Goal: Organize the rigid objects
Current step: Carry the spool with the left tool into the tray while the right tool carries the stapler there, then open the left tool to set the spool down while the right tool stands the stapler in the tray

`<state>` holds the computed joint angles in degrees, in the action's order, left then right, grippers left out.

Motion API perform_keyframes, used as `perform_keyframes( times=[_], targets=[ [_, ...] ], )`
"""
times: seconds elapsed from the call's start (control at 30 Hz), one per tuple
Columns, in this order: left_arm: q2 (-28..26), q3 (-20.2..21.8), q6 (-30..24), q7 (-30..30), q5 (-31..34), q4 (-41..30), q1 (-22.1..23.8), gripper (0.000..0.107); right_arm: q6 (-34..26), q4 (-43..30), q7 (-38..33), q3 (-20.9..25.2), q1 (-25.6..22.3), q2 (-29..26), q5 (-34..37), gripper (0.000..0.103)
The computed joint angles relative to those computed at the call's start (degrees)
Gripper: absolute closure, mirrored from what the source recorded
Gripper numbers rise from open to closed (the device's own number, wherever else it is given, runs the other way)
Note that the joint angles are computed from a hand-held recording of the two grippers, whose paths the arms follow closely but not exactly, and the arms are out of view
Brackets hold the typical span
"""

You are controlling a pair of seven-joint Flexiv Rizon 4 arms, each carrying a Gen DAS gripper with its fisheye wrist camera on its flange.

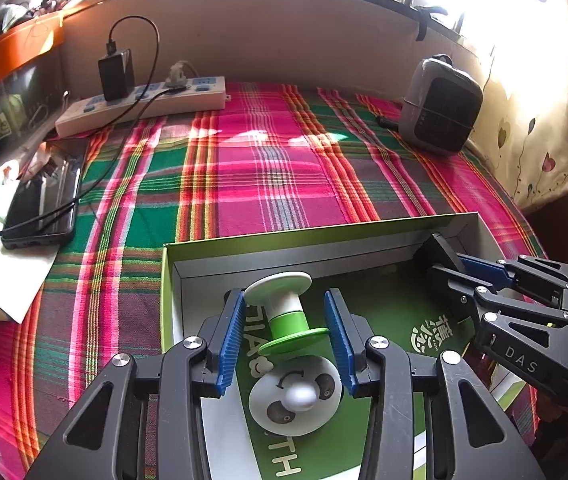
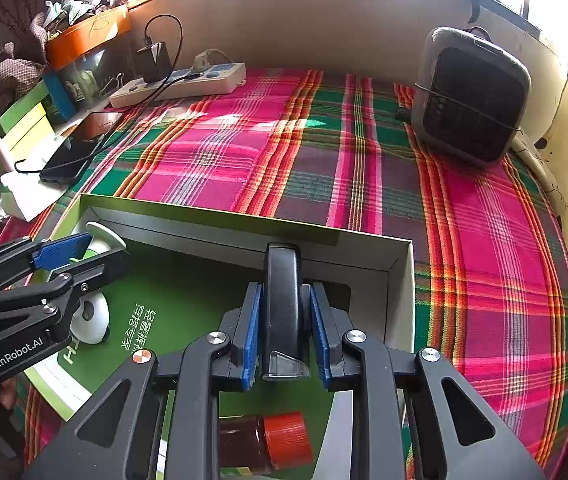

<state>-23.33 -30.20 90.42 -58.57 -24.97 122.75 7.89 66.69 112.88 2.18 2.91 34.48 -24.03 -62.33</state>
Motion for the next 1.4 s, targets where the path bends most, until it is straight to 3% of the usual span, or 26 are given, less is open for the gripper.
perform_keyframes(
  times=[0.4, 0.53, 0.63, 0.87, 1.17, 1.4],
  targets=[
    [0.2, 2.5, -0.2, -1.2, 0.2, -0.5, -2.2, 0.067, -0.3, -0.1, 0.6, -0.1, 0.1, -0.1, -0.6, 0.078],
    [0.4, 3.0, -0.2, -1.6, 0.2, -0.4, -2.4, 0.067, -0.1, 0.3, 2.5, -0.5, 0.1, 0.4, -2.6, 0.069],
    [0.8, 2.3, -0.1, -1.4, -0.2, 0.1, -1.9, 0.067, -0.4, 0.4, 2.9, -0.1, 0.0, 0.6, -3.3, 0.061],
    [2.5, -1.2, 1.3, -0.7, -0.9, 2.3, 1.0, 0.067, -1.7, 0.7, 4.8, 0.5, -0.1, 1.5, -4.9, 0.060],
    [6.2, -11.6, 3.5, 0.4, -1.9, 7.3, 10.2, 0.066, -3.9, 1.8, 7.6, 2.0, -0.1, 3.6, -6.9, 0.060],
    [8.9, -31.9, 6.5, -2.9, 0.8, 13.7, 29.3, 0.066, -6.0, 3.5, 10.9, 3.8, -0.1, 6.2, -9.2, 0.060]
  ],
)
